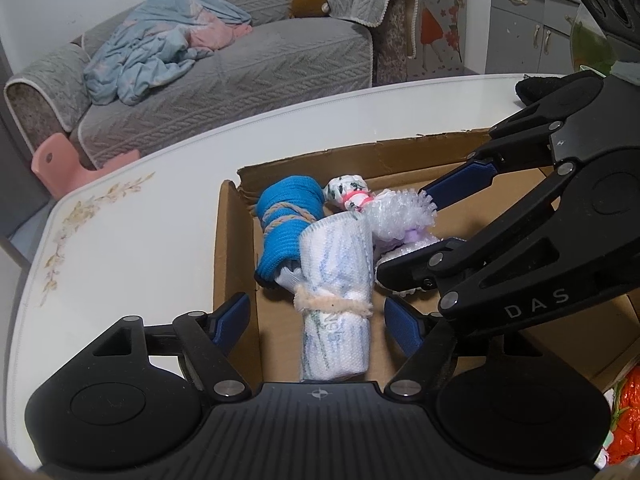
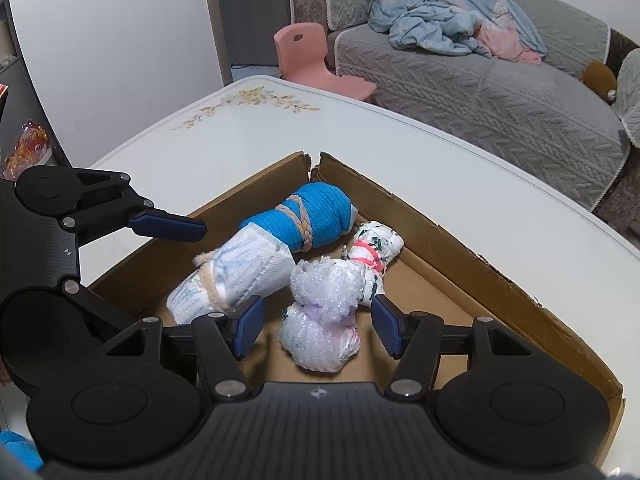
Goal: Organize objects
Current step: 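Lower both bundles into the tray beside the first rolls and release, then grasp the blue striped sock with the left gripper while the right grasps a clear plastic bundle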
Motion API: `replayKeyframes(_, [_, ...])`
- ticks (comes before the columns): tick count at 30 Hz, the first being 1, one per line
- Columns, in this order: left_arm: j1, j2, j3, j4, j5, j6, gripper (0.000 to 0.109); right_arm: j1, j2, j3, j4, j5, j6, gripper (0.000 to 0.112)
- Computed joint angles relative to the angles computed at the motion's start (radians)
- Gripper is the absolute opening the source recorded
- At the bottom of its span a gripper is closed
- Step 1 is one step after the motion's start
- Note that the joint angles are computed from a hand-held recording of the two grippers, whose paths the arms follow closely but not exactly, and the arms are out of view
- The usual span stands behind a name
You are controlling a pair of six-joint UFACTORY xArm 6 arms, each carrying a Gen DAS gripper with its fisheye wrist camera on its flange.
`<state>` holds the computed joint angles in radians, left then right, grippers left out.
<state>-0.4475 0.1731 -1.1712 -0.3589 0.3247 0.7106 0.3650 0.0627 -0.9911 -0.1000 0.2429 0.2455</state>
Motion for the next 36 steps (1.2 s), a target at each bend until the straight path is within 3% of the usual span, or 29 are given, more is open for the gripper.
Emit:
replayKeyframes(14, [0.012,-0.098,0.048,-0.100,0.018,0.118,0.085,0.013,-0.060,0.027,-0.040,0.004,0.031,0.063])
replayKeyframes(20, [0.028,-0.229,0.140,-0.210,0.012,0.221,0.089,0.018,-0.157,0.106,-0.118,-0.028,0.108,0.077])
replayKeyframes(24, [0.052,-0.370,0.252,-0.354,0.007,0.356,0.095,0.039,-0.274,0.206,-0.237,-0.048,0.217,0.081])
replayKeyframes(27, [0.074,-0.496,0.360,-0.463,0.007,0.455,0.100,0.061,-0.382,0.288,-0.430,-0.040,0.406,0.091])
replayKeyframes(31, [0.120,-0.670,0.516,-0.572,0.029,0.537,0.102,0.123,-0.545,0.408,-0.709,-0.007,0.720,0.095])
replayKeyframes(36, [0.187,-0.886,0.719,-0.638,0.084,0.567,0.102,0.345,-0.711,0.526,-1.051,0.183,1.186,0.099])
